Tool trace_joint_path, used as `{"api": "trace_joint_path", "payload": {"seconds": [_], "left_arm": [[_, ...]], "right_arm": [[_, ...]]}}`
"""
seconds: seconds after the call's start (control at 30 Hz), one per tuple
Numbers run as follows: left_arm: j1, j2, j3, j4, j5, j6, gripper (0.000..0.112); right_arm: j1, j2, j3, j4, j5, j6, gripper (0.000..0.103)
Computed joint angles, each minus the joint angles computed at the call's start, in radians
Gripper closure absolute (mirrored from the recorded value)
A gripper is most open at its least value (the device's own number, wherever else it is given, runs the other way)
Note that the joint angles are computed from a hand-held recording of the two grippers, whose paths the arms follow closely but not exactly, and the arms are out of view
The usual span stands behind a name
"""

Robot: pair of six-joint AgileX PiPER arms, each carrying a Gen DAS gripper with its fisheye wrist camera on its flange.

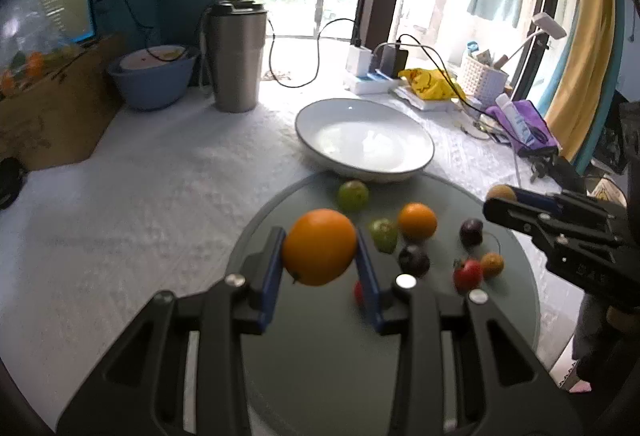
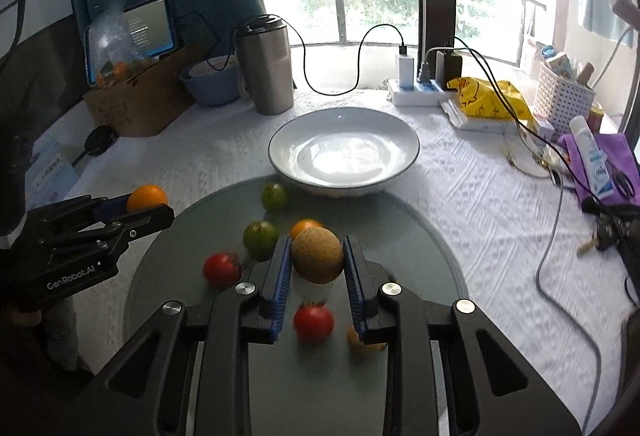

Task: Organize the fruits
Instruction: 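Carry both fruits onto the white plate and open both tools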

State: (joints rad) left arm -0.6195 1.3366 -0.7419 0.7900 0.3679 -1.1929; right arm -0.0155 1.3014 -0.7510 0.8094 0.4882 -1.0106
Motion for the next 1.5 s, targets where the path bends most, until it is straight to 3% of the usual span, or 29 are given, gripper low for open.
{"api": "trace_joint_path", "payload": {"seconds": [0.23, 0.43, 0.7, 1.13, 1.5], "left_arm": [[0.083, 0.129, -0.127, -0.189, -0.092, 0.249, 0.076], [0.131, 0.252, -0.275, -0.371, -0.102, 0.477, 0.076], [0.187, 0.409, -0.467, -0.632, -0.059, 0.767, 0.076], [0.247, 0.632, -0.732, -0.823, 0.046, 0.955, 0.076], [0.270, 0.705, -0.820, -0.923, 0.128, 1.047, 0.075]], "right_arm": [[-0.002, 0.135, -0.132, -0.008, -0.009, 0.005, 0.075], [-0.007, 0.255, -0.247, 0.005, -0.001, -0.012, 0.075], [-0.017, 0.421, -0.432, 0.004, 0.034, -0.021, 0.075], [0.002, 0.706, -0.794, -0.124, 0.161, 0.150, 0.075], [0.020, 0.808, -0.903, -0.195, 0.219, 0.239, 0.075]]}}
